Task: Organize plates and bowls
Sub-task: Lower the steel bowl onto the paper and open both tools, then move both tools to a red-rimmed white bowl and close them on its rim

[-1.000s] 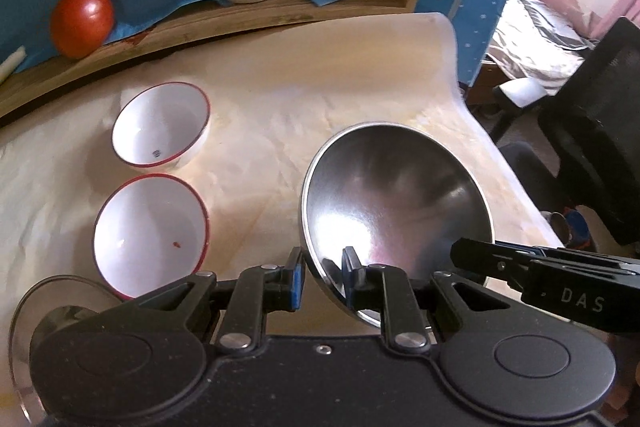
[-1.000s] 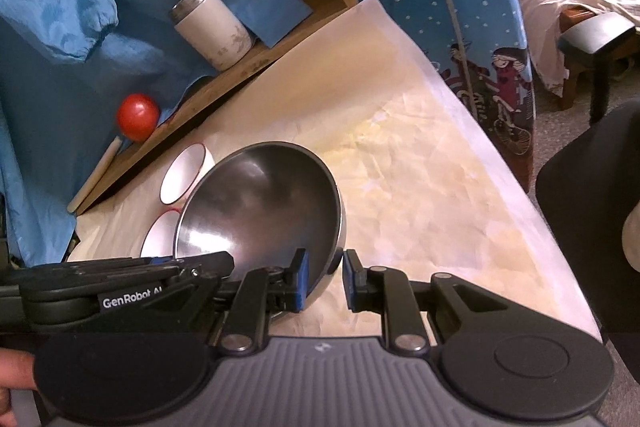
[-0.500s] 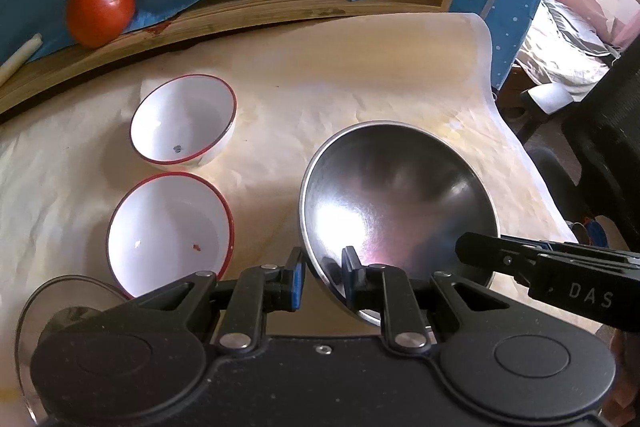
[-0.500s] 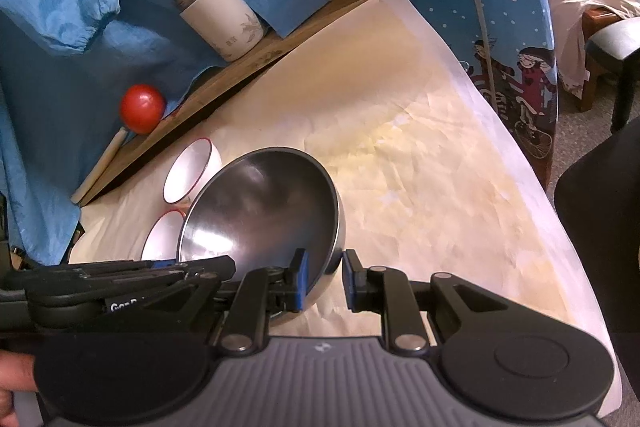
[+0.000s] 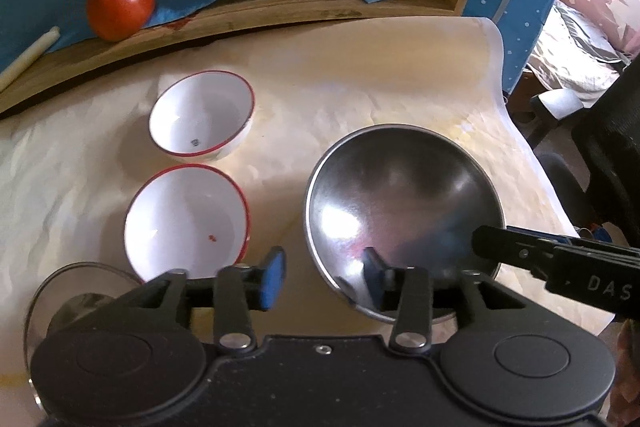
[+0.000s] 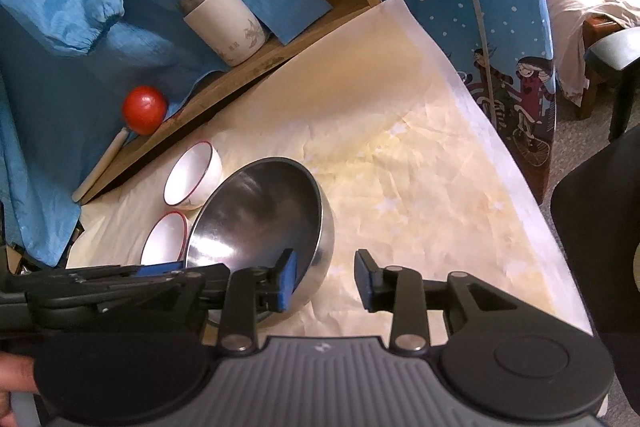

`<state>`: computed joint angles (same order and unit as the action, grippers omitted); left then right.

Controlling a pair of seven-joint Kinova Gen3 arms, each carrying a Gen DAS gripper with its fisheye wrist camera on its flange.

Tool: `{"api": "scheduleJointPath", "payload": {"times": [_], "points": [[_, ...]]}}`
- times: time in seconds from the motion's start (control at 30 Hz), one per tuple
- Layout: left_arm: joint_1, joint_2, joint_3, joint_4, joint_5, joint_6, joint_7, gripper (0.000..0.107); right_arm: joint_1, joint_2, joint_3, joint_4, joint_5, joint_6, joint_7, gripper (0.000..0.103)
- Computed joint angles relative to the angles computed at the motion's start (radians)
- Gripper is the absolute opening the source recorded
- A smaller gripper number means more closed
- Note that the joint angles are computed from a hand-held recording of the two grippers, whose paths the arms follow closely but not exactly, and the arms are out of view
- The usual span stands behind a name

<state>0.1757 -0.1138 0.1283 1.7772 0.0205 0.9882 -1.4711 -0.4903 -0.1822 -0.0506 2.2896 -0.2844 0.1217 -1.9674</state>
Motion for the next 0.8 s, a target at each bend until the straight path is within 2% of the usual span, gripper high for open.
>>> {"api": "scheduleJointPath", "payload": {"times": [0.07, 0.17, 0.3, 0.5, 0.67, 0.8], "points": [[0.003, -0.007, 0.01, -0.004, -0.027, 0.008, 0.013, 0.069, 0.018, -0.015, -0.015, 0.013, 0.002, -0.007, -0.017, 0.047], [0.012, -0.024, 0.011, -0.011, -0.035, 0.023, -0.022, 0.086, 0.115, -0.046, -0.102, 0.03, 0.038, -0.015, -0.075, 0.056], [0.017, -0.051, 0.011, -0.018, -0.041, 0.046, -0.073, 0.098, 0.199, -0.085, -0.171, 0.042, 0.08, -0.008, -0.14, 0.067], [0.001, -0.103, -0.014, -0.004, -0.011, 0.032, -0.128, 0.102, 0.315, -0.132, -0.287, 0.039, 0.14, 0.015, -0.238, 0.084], [-0.019, -0.165, -0.077, 0.035, 0.08, -0.029, -0.209, 0.102, 0.388, -0.154, -0.373, 0.02, 0.181, 0.041, -0.319, 0.101], [-0.039, -0.205, -0.14, 0.066, 0.159, -0.075, -0.271, 0.102, 0.476, -0.163, -0.474, -0.01, 0.239, 0.081, -0.39, 0.103]]}}
